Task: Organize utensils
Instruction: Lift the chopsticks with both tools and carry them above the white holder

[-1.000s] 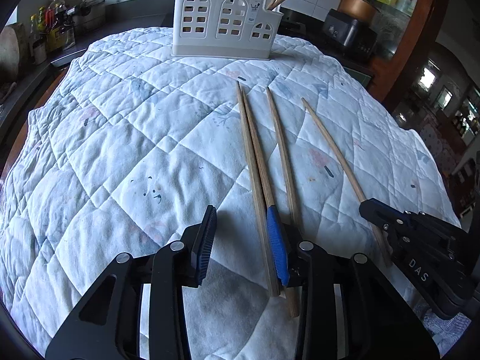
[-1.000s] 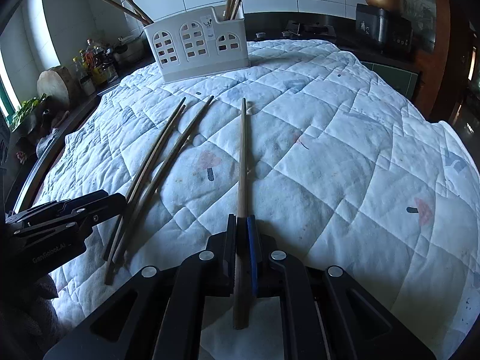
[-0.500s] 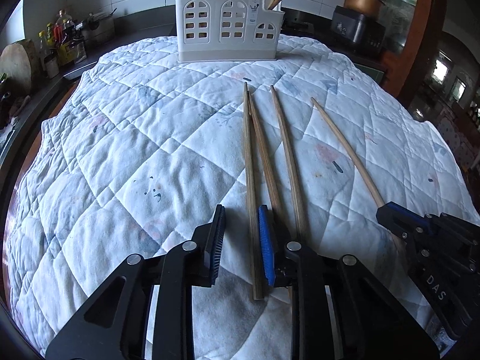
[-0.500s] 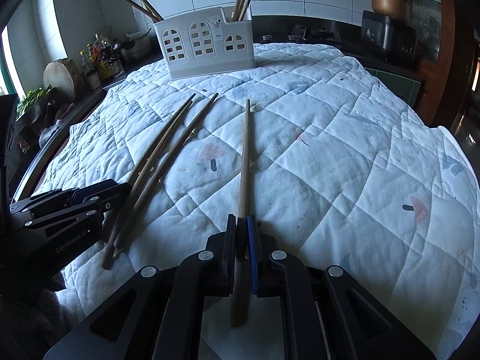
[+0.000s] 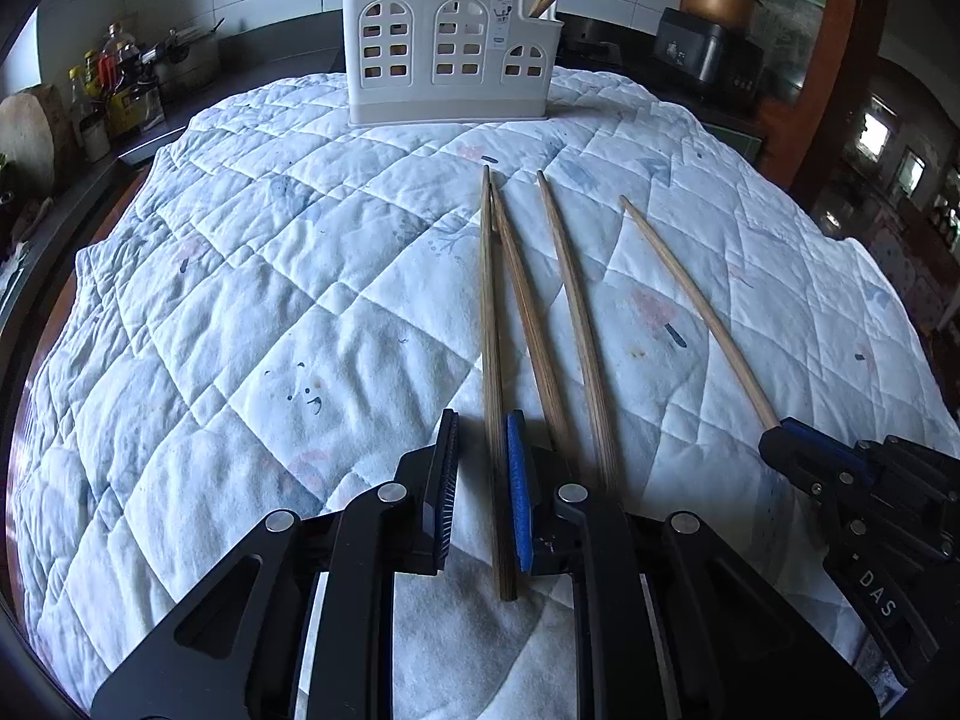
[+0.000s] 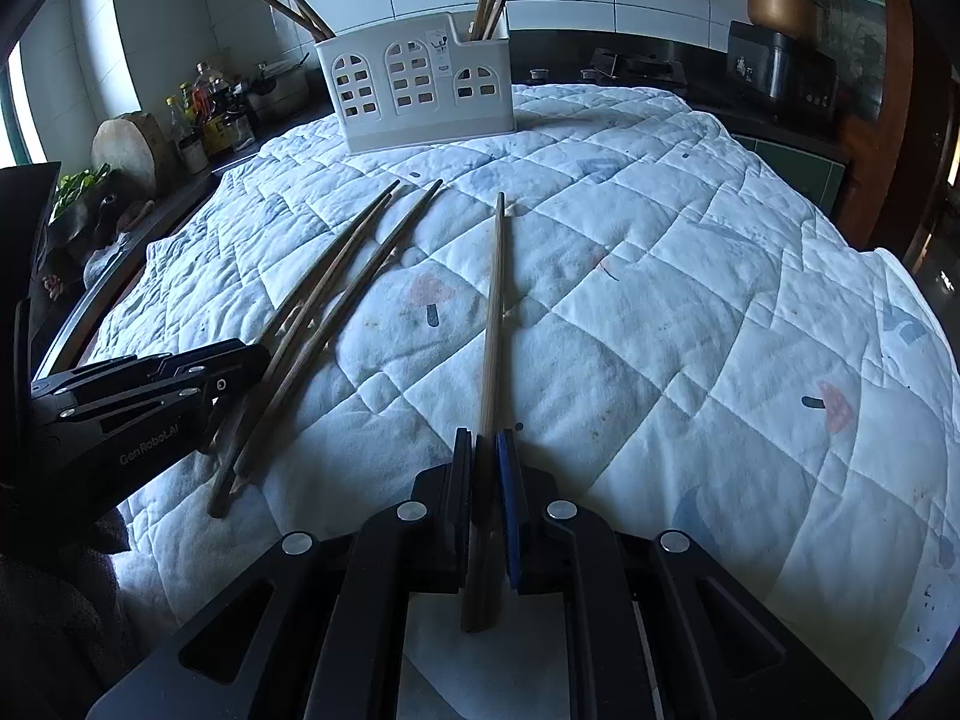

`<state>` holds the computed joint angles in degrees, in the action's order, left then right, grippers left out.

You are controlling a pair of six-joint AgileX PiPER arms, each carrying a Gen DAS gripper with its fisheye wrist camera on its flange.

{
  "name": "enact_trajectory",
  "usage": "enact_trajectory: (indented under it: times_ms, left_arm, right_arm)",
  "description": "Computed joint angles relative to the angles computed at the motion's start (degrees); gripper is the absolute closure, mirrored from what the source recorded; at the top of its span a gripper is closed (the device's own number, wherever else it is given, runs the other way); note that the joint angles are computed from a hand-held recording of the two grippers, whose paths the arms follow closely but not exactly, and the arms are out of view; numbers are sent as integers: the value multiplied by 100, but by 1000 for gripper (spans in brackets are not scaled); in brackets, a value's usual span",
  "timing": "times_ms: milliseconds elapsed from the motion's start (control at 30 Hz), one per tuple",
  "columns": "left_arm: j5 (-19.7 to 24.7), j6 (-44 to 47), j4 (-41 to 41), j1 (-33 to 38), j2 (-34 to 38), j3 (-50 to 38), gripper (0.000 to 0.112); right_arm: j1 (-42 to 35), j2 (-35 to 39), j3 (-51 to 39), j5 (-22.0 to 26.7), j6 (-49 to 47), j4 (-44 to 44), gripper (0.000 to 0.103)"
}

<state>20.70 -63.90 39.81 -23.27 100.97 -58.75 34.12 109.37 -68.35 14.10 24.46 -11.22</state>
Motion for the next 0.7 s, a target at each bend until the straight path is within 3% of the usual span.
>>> enact_trajectory:
  times_ms: [133, 233, 400, 600, 700]
  left_arm:
    - [-495, 1497, -1442, 417, -187, 162, 107]
    - [-687, 1920, -1777, 543, -355, 279, 107]
    - [-1044, 3333, -3121, 753, -760, 479, 107]
    - [-1180, 5100, -4753, 985, -1065, 396, 107]
    - [-1083, 5303, -4800, 1053, -1121, 209, 107]
  right_arm:
    - [23, -98, 52, 20, 248, -315, 96]
    - [9, -263, 125, -28, 466, -583, 96]
    - [24, -586, 99, -29, 701, -1048, 96]
    - [-126, -725, -388, 66, -423, -176, 96]
    - [-257, -596, -909, 278, -1413, 734, 96]
